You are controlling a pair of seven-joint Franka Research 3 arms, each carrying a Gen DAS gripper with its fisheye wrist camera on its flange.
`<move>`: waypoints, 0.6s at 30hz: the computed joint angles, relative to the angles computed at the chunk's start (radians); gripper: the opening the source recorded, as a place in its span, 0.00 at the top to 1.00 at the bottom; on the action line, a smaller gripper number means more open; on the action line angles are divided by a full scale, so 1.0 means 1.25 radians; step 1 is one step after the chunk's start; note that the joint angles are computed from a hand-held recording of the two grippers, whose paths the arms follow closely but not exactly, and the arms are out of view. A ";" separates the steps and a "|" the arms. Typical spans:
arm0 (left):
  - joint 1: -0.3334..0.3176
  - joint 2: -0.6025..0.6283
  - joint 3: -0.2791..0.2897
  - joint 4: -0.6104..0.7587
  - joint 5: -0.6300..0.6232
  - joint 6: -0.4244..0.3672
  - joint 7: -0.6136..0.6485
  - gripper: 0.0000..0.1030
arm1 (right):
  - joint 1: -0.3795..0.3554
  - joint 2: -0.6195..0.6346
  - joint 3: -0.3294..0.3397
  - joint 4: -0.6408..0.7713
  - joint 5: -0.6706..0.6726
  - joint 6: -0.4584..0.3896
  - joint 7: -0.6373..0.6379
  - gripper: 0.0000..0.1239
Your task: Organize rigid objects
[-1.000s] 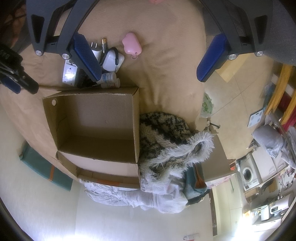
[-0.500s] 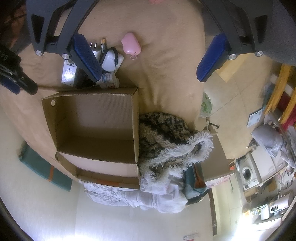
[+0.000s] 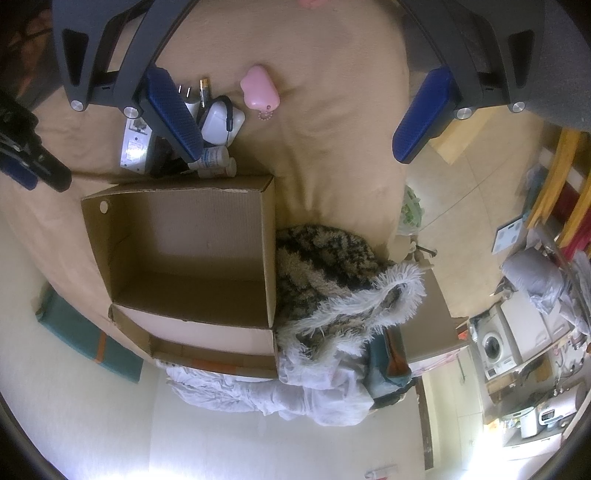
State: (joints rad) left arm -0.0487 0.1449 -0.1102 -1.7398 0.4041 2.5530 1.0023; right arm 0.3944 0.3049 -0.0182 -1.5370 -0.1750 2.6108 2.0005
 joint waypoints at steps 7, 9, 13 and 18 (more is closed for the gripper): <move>0.001 -0.001 0.001 -0.003 0.000 0.002 -0.001 0.01 | 0.001 0.001 0.000 0.003 0.000 -0.002 -0.001 0.17; 0.003 -0.008 0.002 -0.019 -0.001 0.012 -0.002 0.01 | 0.001 0.002 0.000 0.004 0.000 -0.003 -0.001 0.17; 0.006 -0.011 0.002 -0.025 -0.002 0.014 0.000 0.01 | 0.001 0.002 0.000 0.005 0.001 -0.003 -0.001 0.17; 0.006 -0.012 0.001 -0.025 -0.002 0.013 0.000 0.01 | 0.001 0.003 0.000 0.005 0.001 -0.002 0.000 0.17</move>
